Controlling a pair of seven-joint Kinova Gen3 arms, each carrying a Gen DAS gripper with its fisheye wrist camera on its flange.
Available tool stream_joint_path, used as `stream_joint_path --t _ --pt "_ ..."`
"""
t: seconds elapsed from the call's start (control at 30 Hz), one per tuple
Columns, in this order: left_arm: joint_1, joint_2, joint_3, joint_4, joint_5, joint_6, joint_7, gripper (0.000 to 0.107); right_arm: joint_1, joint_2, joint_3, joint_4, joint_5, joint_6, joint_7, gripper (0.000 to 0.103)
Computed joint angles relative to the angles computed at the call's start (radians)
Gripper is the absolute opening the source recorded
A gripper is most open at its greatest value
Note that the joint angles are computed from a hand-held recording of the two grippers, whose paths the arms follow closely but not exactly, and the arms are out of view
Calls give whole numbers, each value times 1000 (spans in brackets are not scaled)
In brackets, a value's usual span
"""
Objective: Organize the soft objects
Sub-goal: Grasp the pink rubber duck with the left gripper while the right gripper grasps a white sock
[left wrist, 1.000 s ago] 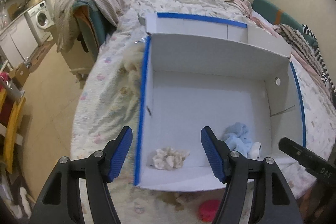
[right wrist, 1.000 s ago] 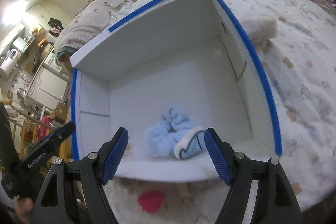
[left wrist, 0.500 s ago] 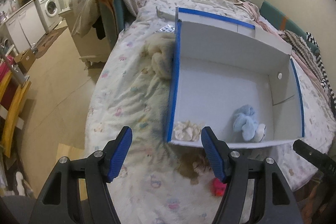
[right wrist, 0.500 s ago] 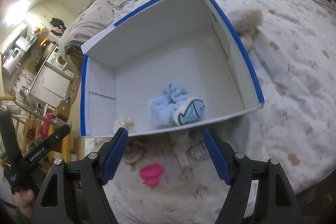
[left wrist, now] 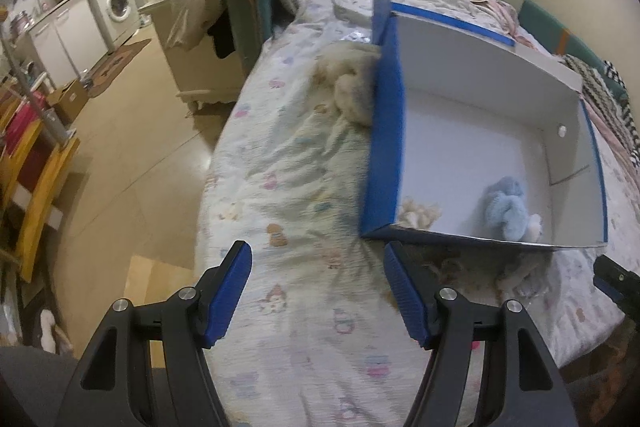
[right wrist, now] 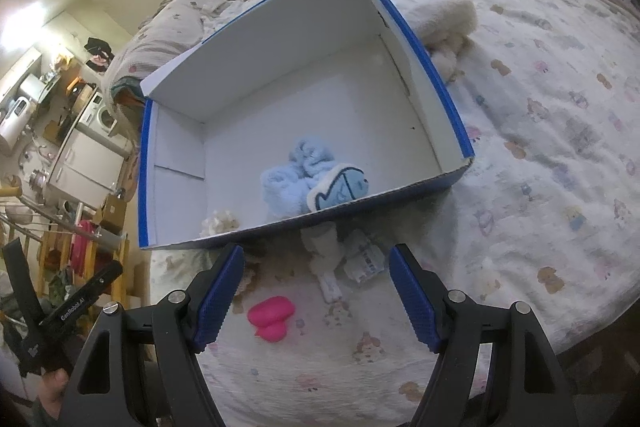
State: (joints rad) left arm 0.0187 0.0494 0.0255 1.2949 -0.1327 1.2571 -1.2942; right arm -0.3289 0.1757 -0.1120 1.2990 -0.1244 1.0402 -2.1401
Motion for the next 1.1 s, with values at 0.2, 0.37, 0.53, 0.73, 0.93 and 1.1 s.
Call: stream_joint_path --t 0.2,0.37,0.53,0.73,0.93,1.1 --pt "-9 19 -7 -11 -3 33 21 65 13 40 3 -22 -34 39 -8 79" --pt "-15 42 -10 -33 26 62 18 65 42 105 -6 -55 -122 68 6 77" --pt "-20 56 -13 -49 46 77 13 65 -32 217 11 -199 -30 169 -41 65" --pt "-28 67 -17 -52 59 83 3 65 -113 354 27 -383 69 325 -45 34" --pt "-33 82 -12 -48 100 105 -21 65 -147 325 28 -371 105 306 -9 8" --pt "-5 97 19 -31 146 122 -97 65 -106 187 13 -200 66 176 3 8"
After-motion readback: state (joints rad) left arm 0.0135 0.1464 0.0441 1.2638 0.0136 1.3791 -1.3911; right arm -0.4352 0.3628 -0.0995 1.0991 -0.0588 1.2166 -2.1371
